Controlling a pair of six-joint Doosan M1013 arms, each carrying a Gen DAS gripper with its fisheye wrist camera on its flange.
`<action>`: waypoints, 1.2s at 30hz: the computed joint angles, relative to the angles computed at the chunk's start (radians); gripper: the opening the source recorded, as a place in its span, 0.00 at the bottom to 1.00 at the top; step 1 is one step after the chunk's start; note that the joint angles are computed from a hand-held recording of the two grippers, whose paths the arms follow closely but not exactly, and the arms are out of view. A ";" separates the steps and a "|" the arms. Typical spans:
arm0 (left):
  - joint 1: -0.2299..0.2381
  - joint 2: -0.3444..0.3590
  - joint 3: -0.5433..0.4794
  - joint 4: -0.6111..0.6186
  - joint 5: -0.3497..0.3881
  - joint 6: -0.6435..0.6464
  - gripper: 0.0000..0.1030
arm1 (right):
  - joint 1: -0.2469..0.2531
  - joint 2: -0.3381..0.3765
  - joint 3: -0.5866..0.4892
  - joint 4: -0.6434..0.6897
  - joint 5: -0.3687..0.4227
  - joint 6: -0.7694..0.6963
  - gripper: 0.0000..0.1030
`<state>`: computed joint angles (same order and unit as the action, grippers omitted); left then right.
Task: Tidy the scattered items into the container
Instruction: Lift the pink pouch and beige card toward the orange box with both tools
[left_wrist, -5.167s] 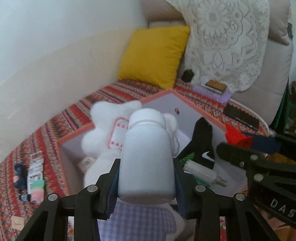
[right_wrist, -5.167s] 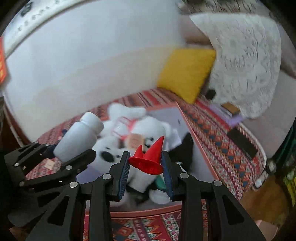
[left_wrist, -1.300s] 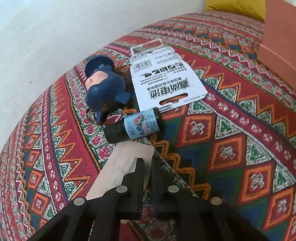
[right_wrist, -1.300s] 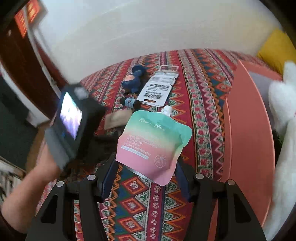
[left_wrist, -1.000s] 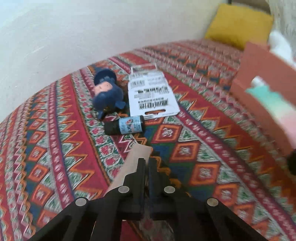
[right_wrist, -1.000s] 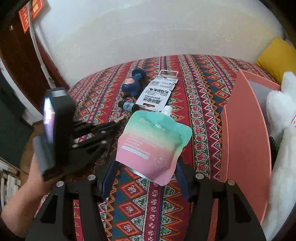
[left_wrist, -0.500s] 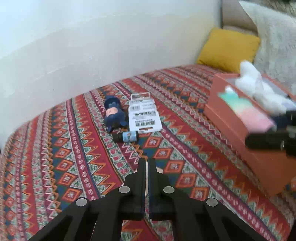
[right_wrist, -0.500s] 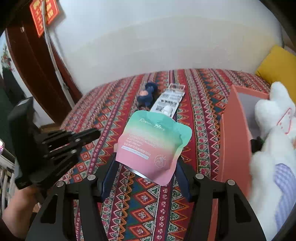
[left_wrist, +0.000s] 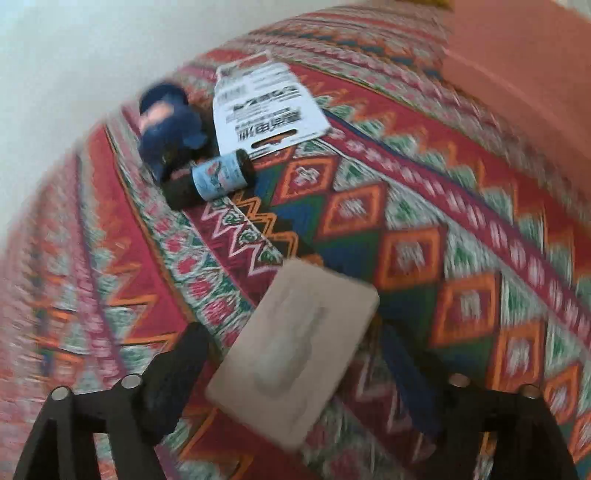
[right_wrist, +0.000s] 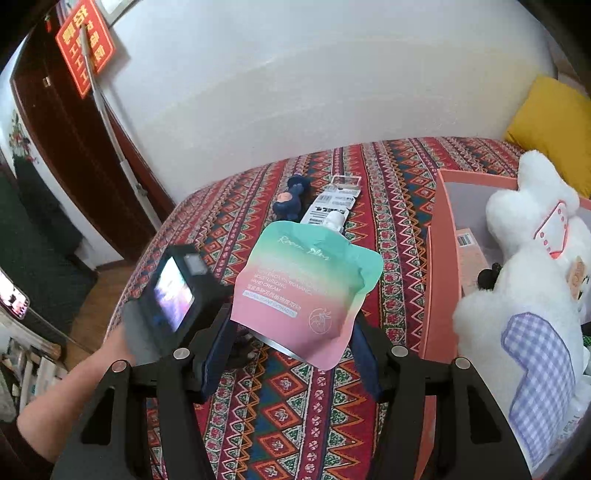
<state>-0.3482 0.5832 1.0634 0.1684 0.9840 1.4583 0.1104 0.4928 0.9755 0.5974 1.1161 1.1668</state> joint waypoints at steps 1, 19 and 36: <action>0.011 -0.002 0.005 -0.041 -0.023 -0.023 0.49 | -0.001 0.005 -0.005 0.001 0.004 0.005 0.60; -0.026 -0.205 0.192 0.043 -0.225 -0.168 0.23 | 0.009 0.006 -0.009 0.012 -0.009 -0.017 0.61; -0.185 -0.239 0.066 0.237 -0.297 -0.254 0.23 | -0.064 -0.143 0.133 0.095 -0.138 -0.126 0.61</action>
<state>-0.5329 0.3438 1.1297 0.4055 0.6867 1.2045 0.0463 0.3496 1.1089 0.6921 0.9779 1.0407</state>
